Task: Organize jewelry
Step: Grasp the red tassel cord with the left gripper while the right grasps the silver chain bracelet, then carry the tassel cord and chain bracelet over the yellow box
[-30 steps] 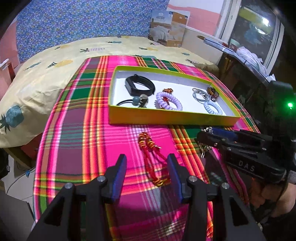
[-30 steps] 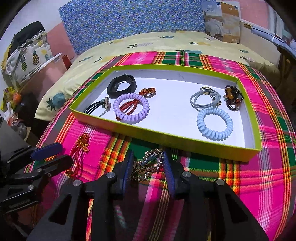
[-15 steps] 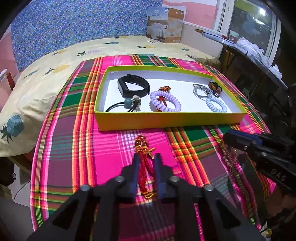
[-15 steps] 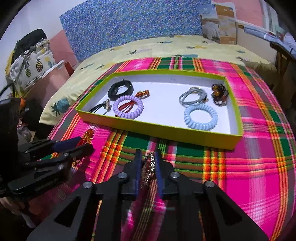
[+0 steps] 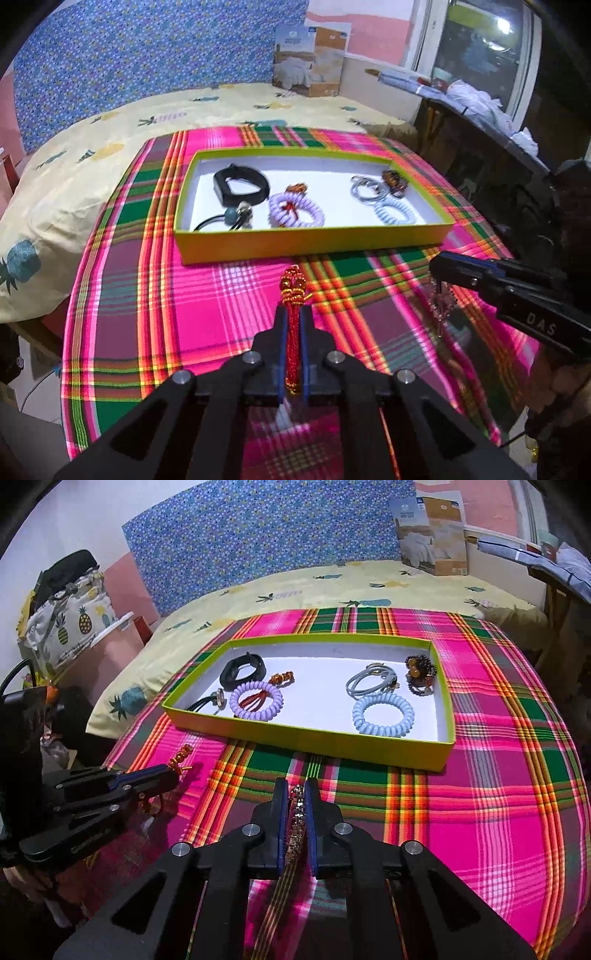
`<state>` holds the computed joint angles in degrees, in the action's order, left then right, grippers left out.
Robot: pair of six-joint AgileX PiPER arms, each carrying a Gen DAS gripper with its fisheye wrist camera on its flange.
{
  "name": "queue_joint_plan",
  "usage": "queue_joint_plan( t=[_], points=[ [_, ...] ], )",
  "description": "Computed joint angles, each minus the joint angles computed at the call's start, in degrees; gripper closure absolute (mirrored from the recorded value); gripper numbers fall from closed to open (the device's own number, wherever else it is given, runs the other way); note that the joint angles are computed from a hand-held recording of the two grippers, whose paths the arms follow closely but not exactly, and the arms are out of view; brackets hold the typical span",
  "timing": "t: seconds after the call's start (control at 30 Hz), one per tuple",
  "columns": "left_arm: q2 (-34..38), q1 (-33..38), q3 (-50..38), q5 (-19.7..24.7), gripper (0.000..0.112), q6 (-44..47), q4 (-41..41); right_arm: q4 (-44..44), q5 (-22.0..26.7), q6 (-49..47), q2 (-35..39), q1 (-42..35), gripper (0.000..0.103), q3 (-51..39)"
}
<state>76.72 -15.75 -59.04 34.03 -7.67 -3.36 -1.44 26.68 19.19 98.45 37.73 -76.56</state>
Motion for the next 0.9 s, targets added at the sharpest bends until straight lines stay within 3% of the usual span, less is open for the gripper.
queue_joint_plan(
  t=[0.17,0.43,0.9],
  points=[
    [-1.60,-0.40,-0.81,0.45,0.106,1.07,-1.40,5.72,-2.15,-3.93,-3.09,-1.97,0.094,2.80],
    [-0.28,-1.08,-3.78,1.13,0.106,1.63,-1.28,4.07,-0.85,-2.86,-3.46,-2.51,0.094,0.85],
    [9.47,0.75,-16.81,3.10,0.106,4.37,-1.03,4.90,5.52,-8.03,4.31,-5.66,0.094,-13.72]
  ],
)
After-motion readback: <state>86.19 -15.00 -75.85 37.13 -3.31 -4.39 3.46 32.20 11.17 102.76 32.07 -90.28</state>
